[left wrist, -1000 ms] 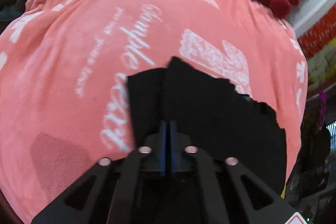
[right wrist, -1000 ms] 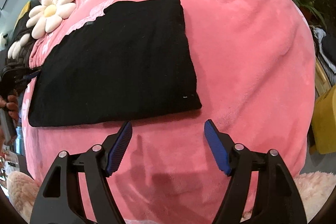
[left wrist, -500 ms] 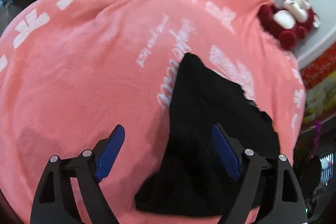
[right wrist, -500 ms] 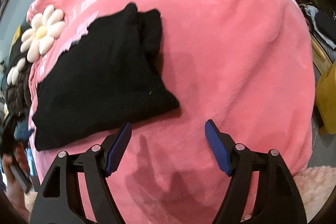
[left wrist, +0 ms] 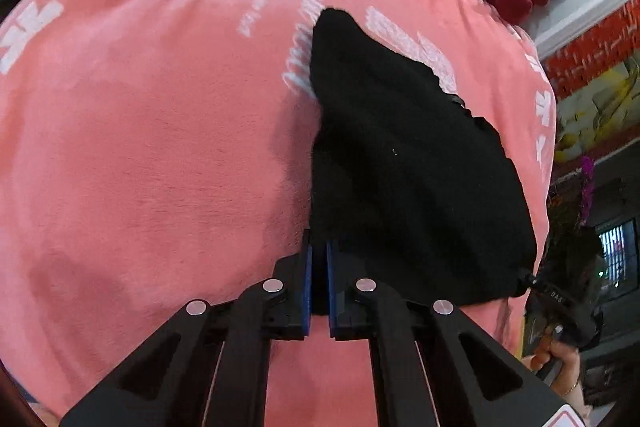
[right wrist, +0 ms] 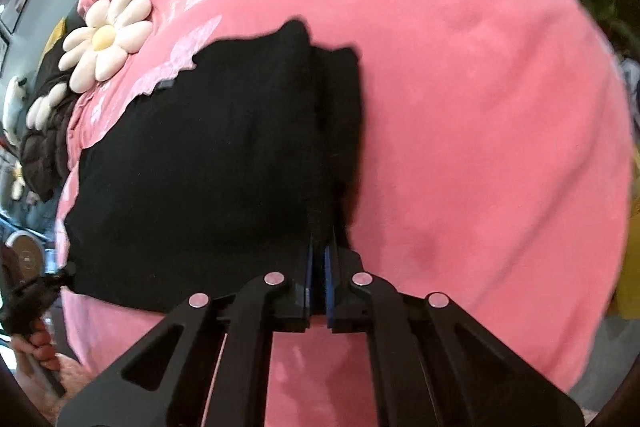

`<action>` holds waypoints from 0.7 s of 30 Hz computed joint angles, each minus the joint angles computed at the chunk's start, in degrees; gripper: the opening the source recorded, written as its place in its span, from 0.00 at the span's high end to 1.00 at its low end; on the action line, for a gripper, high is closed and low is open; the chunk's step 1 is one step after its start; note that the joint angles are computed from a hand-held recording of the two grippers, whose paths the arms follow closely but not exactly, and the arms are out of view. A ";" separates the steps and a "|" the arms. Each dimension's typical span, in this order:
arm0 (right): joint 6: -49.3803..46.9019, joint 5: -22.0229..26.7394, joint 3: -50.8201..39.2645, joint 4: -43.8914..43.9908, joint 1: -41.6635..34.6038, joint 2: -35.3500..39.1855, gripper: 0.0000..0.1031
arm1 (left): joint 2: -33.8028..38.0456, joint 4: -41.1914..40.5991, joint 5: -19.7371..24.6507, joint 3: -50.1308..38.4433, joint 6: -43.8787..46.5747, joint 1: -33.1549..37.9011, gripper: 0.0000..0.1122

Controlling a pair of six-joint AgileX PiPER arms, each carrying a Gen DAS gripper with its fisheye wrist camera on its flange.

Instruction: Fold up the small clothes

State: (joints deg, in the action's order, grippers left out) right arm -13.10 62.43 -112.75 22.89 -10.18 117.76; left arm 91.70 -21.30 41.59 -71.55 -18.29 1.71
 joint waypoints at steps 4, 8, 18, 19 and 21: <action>1.02 -2.00 5.74 -3.67 -0.04 -1.77 0.93 | -0.45 -0.34 3.15 2.68 0.24 0.55 0.96; 1.99 -3.23 7.04 -1.03 -0.79 -4.10 0.63 | -4.64 3.58 -2.47 7.22 -7.10 -1.01 0.42; 1.01 -0.92 5.48 9.11 -2.30 0.84 0.46 | -1.19 -7.09 -9.25 7.10 -5.58 -1.75 0.20; 1.79 1.11 2.84 10.40 -2.42 2.49 0.75 | -0.54 -7.75 -9.38 6.02 -5.68 -1.90 0.27; 3.62 7.14 -2.91 14.65 -3.47 5.84 0.90 | 2.51 -15.15 -5.65 2.67 -0.56 -0.59 0.78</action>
State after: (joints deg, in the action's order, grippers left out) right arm -9.48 69.58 -115.66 37.55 -13.65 123.60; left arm 94.21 -36.46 35.94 -68.88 -18.85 1.12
